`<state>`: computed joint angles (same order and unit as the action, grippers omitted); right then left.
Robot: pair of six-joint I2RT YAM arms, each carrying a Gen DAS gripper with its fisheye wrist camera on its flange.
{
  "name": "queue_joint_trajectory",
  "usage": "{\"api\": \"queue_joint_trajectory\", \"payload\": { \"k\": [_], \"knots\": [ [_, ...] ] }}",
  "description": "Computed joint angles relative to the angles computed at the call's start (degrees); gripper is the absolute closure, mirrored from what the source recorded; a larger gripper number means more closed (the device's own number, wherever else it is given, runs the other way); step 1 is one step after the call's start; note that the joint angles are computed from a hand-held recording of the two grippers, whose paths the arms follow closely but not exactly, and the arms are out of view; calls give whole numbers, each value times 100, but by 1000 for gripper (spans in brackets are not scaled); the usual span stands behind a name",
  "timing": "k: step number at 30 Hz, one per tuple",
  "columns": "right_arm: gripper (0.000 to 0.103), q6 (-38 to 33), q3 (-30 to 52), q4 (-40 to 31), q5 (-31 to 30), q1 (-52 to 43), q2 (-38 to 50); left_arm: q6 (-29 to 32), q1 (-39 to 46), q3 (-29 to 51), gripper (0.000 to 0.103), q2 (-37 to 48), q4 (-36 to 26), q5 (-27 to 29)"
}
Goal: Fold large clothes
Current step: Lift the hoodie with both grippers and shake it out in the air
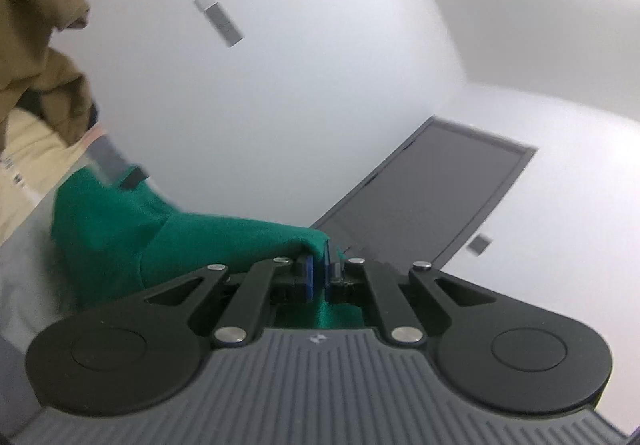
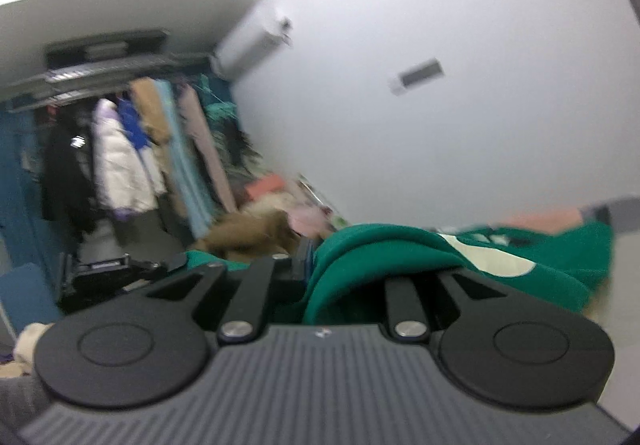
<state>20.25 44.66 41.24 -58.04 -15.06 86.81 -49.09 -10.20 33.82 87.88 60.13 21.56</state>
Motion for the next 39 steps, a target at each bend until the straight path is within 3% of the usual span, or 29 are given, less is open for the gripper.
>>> {"api": "queue_joint_trajectory", "payload": {
  "k": [2,4,9,12,17,23,26,27,28,30,32,34,39],
  "knots": [
    [85,505,154,577,-45,3,250,-43,116,149,98,95,19,138],
    [85,765,534,375,240,129,518,91,186,346,98,222,-207,156],
    [85,364,2339,-2472,1278,661,1596,662,108,1331,98,1198,-1059,-280],
    [85,275,3234,-3450,1766,872,2497,745,65,2130,97,2058,-1623,-471],
    [85,386,3681,-3505,2235,1058,3433,916,8,3096,97,3123,-2384,-736],
    [82,633,3395,-2792,2020,931,3817,959,11,3861,97,3915,-2879,-719],
    [68,859,3184,-2609,1886,869,3661,884,16,3683,97,3723,-2872,-671],
    [57,960,3068,-2518,1811,843,3569,853,29,3618,96,3655,-2857,-628],
    [40,1079,3025,-2421,1705,828,3532,824,34,3470,93,3507,-2843,-584],
    [22,1223,2710,-2167,1546,802,3313,777,54,3284,84,3298,-2815,-541],
    [21,1173,2413,-2238,1545,819,2969,700,43,2859,61,2883,-2714,-516],
    [21,1096,2141,-2302,1424,782,2696,622,35,2440,49,2476,-2585,-480],
    [21,1002,1587,-2506,1319,796,2169,461,-11,1470,41,1602,-2139,-233]
  ]
}}
